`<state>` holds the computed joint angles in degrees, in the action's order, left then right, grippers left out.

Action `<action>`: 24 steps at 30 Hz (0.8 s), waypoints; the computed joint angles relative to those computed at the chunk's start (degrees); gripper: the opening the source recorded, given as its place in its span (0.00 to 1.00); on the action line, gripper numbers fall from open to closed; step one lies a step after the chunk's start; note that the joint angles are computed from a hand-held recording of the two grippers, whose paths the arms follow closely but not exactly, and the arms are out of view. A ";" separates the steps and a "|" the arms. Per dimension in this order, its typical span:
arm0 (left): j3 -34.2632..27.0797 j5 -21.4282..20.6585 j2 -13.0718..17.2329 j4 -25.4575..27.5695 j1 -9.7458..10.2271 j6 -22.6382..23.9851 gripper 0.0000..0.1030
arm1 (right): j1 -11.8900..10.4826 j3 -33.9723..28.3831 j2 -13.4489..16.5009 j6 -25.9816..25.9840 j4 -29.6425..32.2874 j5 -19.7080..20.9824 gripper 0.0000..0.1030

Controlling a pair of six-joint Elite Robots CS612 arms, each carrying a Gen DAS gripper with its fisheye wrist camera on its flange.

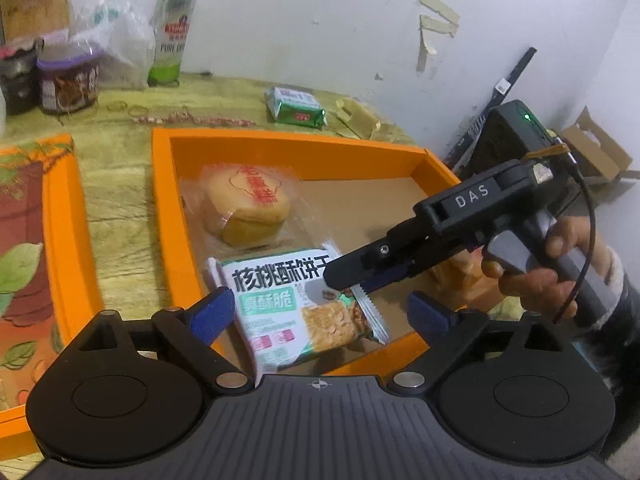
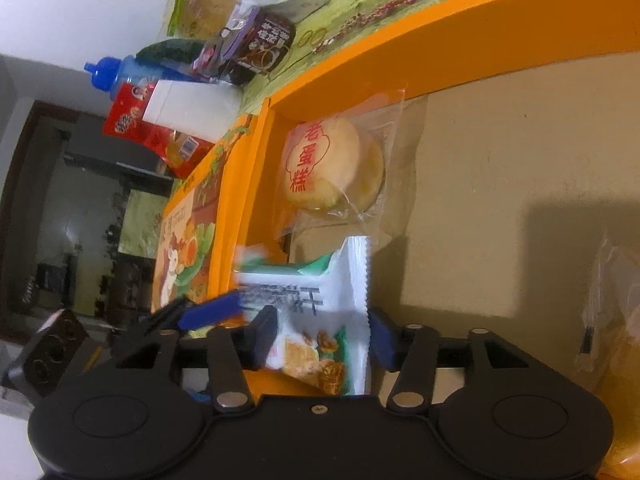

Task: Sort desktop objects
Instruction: 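Carry the biscuit packet with the right tool over the orange tray, then lower the biscuit packet into the tray beside the cake and open the right tool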

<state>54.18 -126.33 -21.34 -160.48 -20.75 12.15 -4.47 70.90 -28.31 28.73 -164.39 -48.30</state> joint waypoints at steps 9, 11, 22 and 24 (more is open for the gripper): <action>0.35 -0.46 0.58 -3.75 -0.01 -0.28 0.95 | -1.17 3.62 0.21 10.04 -15.42 -0.75 0.66; -0.43 -1.33 1.10 -3.06 0.03 -0.43 0.96 | -1.12 3.75 0.65 12.33 -18.44 -1.57 0.72; -1.95 -4.23 1.76 0.75 0.33 2.72 0.99 | 0.02 -0.40 3.36 13.27 -16.38 -0.20 0.89; -2.35 -5.14 1.94 1.39 0.46 2.71 0.99 | 0.01 -1.21 3.93 13.66 -16.10 1.62 0.89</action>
